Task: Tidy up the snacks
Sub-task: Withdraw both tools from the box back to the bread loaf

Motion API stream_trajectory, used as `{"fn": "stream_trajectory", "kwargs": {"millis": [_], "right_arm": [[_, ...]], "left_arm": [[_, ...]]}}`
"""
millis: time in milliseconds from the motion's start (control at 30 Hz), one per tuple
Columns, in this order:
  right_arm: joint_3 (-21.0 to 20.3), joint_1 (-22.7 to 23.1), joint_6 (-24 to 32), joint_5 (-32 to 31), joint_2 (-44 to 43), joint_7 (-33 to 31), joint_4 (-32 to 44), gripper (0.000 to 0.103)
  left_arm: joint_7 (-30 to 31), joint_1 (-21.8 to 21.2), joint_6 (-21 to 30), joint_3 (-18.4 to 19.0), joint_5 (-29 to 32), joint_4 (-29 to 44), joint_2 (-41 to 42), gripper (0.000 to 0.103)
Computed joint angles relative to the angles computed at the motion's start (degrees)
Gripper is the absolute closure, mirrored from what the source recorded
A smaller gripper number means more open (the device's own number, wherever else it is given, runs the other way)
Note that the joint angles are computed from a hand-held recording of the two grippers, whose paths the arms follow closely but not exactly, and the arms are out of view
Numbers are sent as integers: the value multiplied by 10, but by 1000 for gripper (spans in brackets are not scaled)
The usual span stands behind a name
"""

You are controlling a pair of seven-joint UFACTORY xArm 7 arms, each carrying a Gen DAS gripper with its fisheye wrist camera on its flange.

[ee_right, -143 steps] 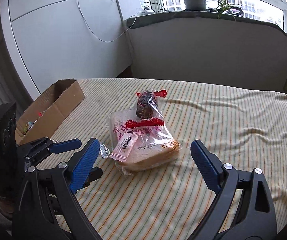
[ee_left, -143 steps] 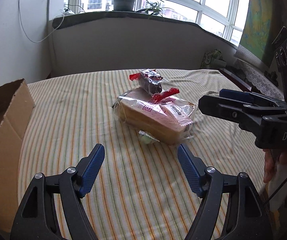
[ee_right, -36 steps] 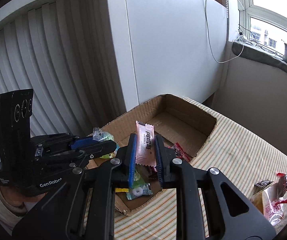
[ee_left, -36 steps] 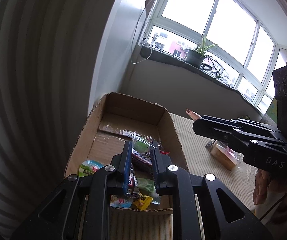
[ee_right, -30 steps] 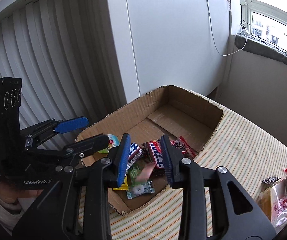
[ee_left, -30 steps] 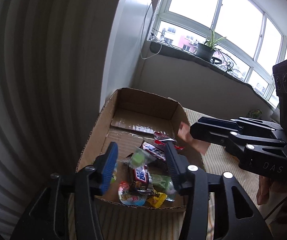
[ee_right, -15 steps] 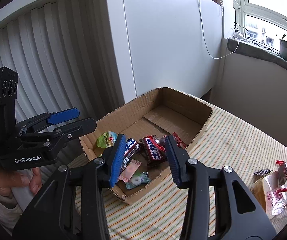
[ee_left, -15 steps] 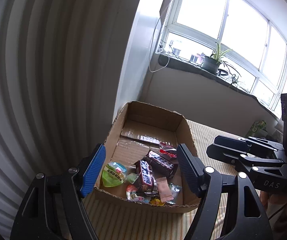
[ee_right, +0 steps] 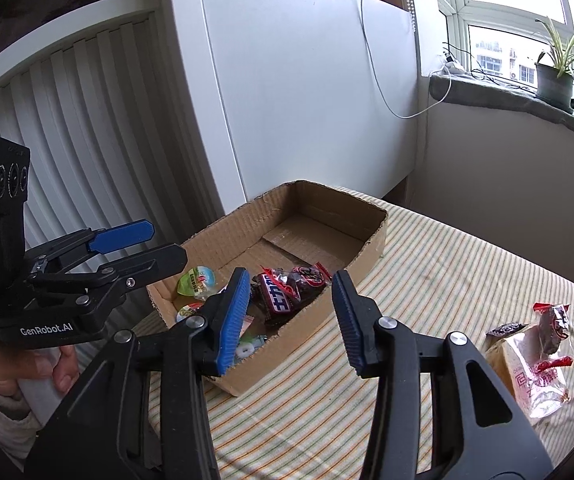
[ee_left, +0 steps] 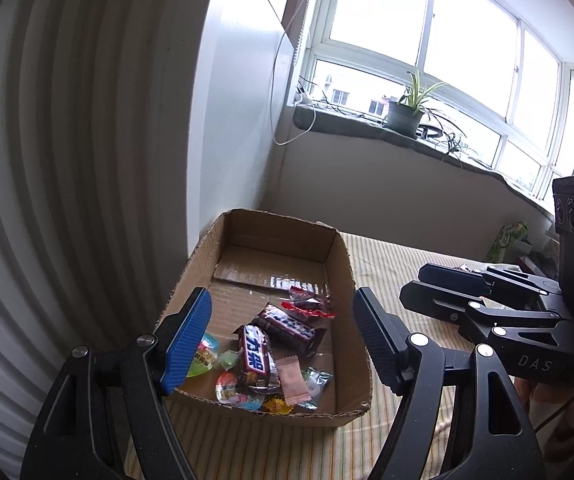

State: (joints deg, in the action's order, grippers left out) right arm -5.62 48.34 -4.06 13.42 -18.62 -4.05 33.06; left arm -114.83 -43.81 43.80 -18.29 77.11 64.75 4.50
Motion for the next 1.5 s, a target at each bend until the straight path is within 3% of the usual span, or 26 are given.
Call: {"fn": "stream_trajectory", "kwargs": {"millis": [67,167,300,333,400,433,533,667,867,1200,1367,1433,1500], "right_arm": [[-14,0,-12,3,-19,0,-21,39],[-32,-16,-20,-8,-56,8,-57,39],[14,-127,-11,-39,-115,31,-113,37],[11,-145,-6,-45,-133,33,-128,35],[-14,-163,7,-50,-175,31,-159,18],[-29,-173,18,-51,-194,28,-171,16],[-38,-230,48,-55,-252,18,-206,14],[-61,-271,83,-52,-302,-10,-225,14],[-82,-272,90,-33,-300,-48,-219,14],[-89,-246,75,-4,-193,-73,-165,14],[-83,-239,76,5,-114,-86,-108,14],[-81,-235,80,12,-80,-94,-82,14],[-78,-232,86,20,-45,-108,-55,14]], "left_arm": [[19,-4,3,-1,-5,23,19,30],[51,-17,3,6,-11,66,54,30],[105,-48,1,24,-23,145,115,30],[121,-57,-1,29,-27,168,133,30],[152,-72,-10,38,-37,217,170,30],[168,-77,-18,42,-44,241,189,30],[224,-95,-34,51,-72,320,247,30],[300,-118,-39,63,-110,414,313,30],[363,-138,-51,86,-171,499,372,30],[388,-138,-100,132,-279,561,435,28],[450,-137,-14,144,-375,707,531,28],[457,-136,7,156,-401,744,555,28],[465,-133,-3,163,-422,750,564,28]]}}
